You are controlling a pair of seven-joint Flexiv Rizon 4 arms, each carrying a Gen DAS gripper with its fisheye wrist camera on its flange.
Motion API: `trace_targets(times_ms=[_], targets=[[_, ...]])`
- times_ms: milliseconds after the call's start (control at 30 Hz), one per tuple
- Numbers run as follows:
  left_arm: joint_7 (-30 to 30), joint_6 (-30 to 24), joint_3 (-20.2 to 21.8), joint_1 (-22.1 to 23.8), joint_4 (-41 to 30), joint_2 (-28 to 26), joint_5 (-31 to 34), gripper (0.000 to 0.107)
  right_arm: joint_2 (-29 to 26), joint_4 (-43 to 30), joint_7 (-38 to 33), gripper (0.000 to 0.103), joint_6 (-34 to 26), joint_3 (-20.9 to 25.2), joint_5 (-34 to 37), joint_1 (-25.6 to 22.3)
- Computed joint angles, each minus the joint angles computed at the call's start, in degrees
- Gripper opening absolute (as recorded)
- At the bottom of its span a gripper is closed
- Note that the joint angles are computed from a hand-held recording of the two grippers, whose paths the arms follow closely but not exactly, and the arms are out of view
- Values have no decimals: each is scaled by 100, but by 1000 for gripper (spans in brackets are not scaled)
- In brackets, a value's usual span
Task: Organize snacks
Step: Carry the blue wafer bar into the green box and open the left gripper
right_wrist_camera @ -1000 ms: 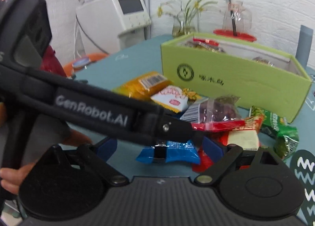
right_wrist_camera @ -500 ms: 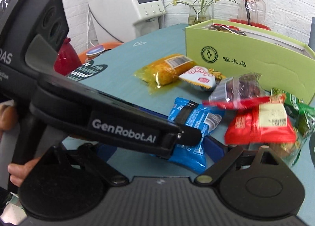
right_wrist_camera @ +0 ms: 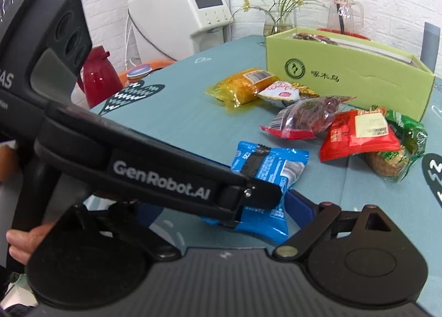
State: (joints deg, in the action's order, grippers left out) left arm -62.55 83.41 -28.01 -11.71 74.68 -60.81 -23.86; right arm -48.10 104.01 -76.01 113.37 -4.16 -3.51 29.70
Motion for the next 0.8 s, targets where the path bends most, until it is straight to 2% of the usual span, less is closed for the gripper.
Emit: trace_targets(times_ms=[100,267,333,367,400,433,467,500,633,700,800], targets=[[1,120,53,-45,20,25,65,50,-12,5,21,93,39,-73,110,58],[2,79,88,-79,-106,-45,124,51,-87,-73,67,93,-20,-206,231,155],[-62,45,240,-177,-205,-83,134,50,-144,-133,78,92,-45,-168,207,116],[-115,-43,319,-214,-297,-130,165,47,-196,-143,250,89,-22,-198,69,108],[2,65,211,-168,-293,-189,165,41,-257,-177,86,80,70,-318,304,260],[69,66,139,-126,-288,-213,191,34,-271,-163,22,76,58,-534,409,470],[129,25,112,-105,-285,-216,215,22,-253,-160,20,72,0,-634,500,580],[153,50,113,-101,-253,-201,226,17,-227,-153,43,68,-4,-607,534,568],[235,372,-295,214,246,13,205,15,-25,25,65,65,362,-53,346,104],[210,541,-405,291,338,123,246,16,28,22,-11,65,538,-68,376,126],[141,452,-215,94,-177,91,304,16,-3,-277,-251,67,596,-312,428,217]])
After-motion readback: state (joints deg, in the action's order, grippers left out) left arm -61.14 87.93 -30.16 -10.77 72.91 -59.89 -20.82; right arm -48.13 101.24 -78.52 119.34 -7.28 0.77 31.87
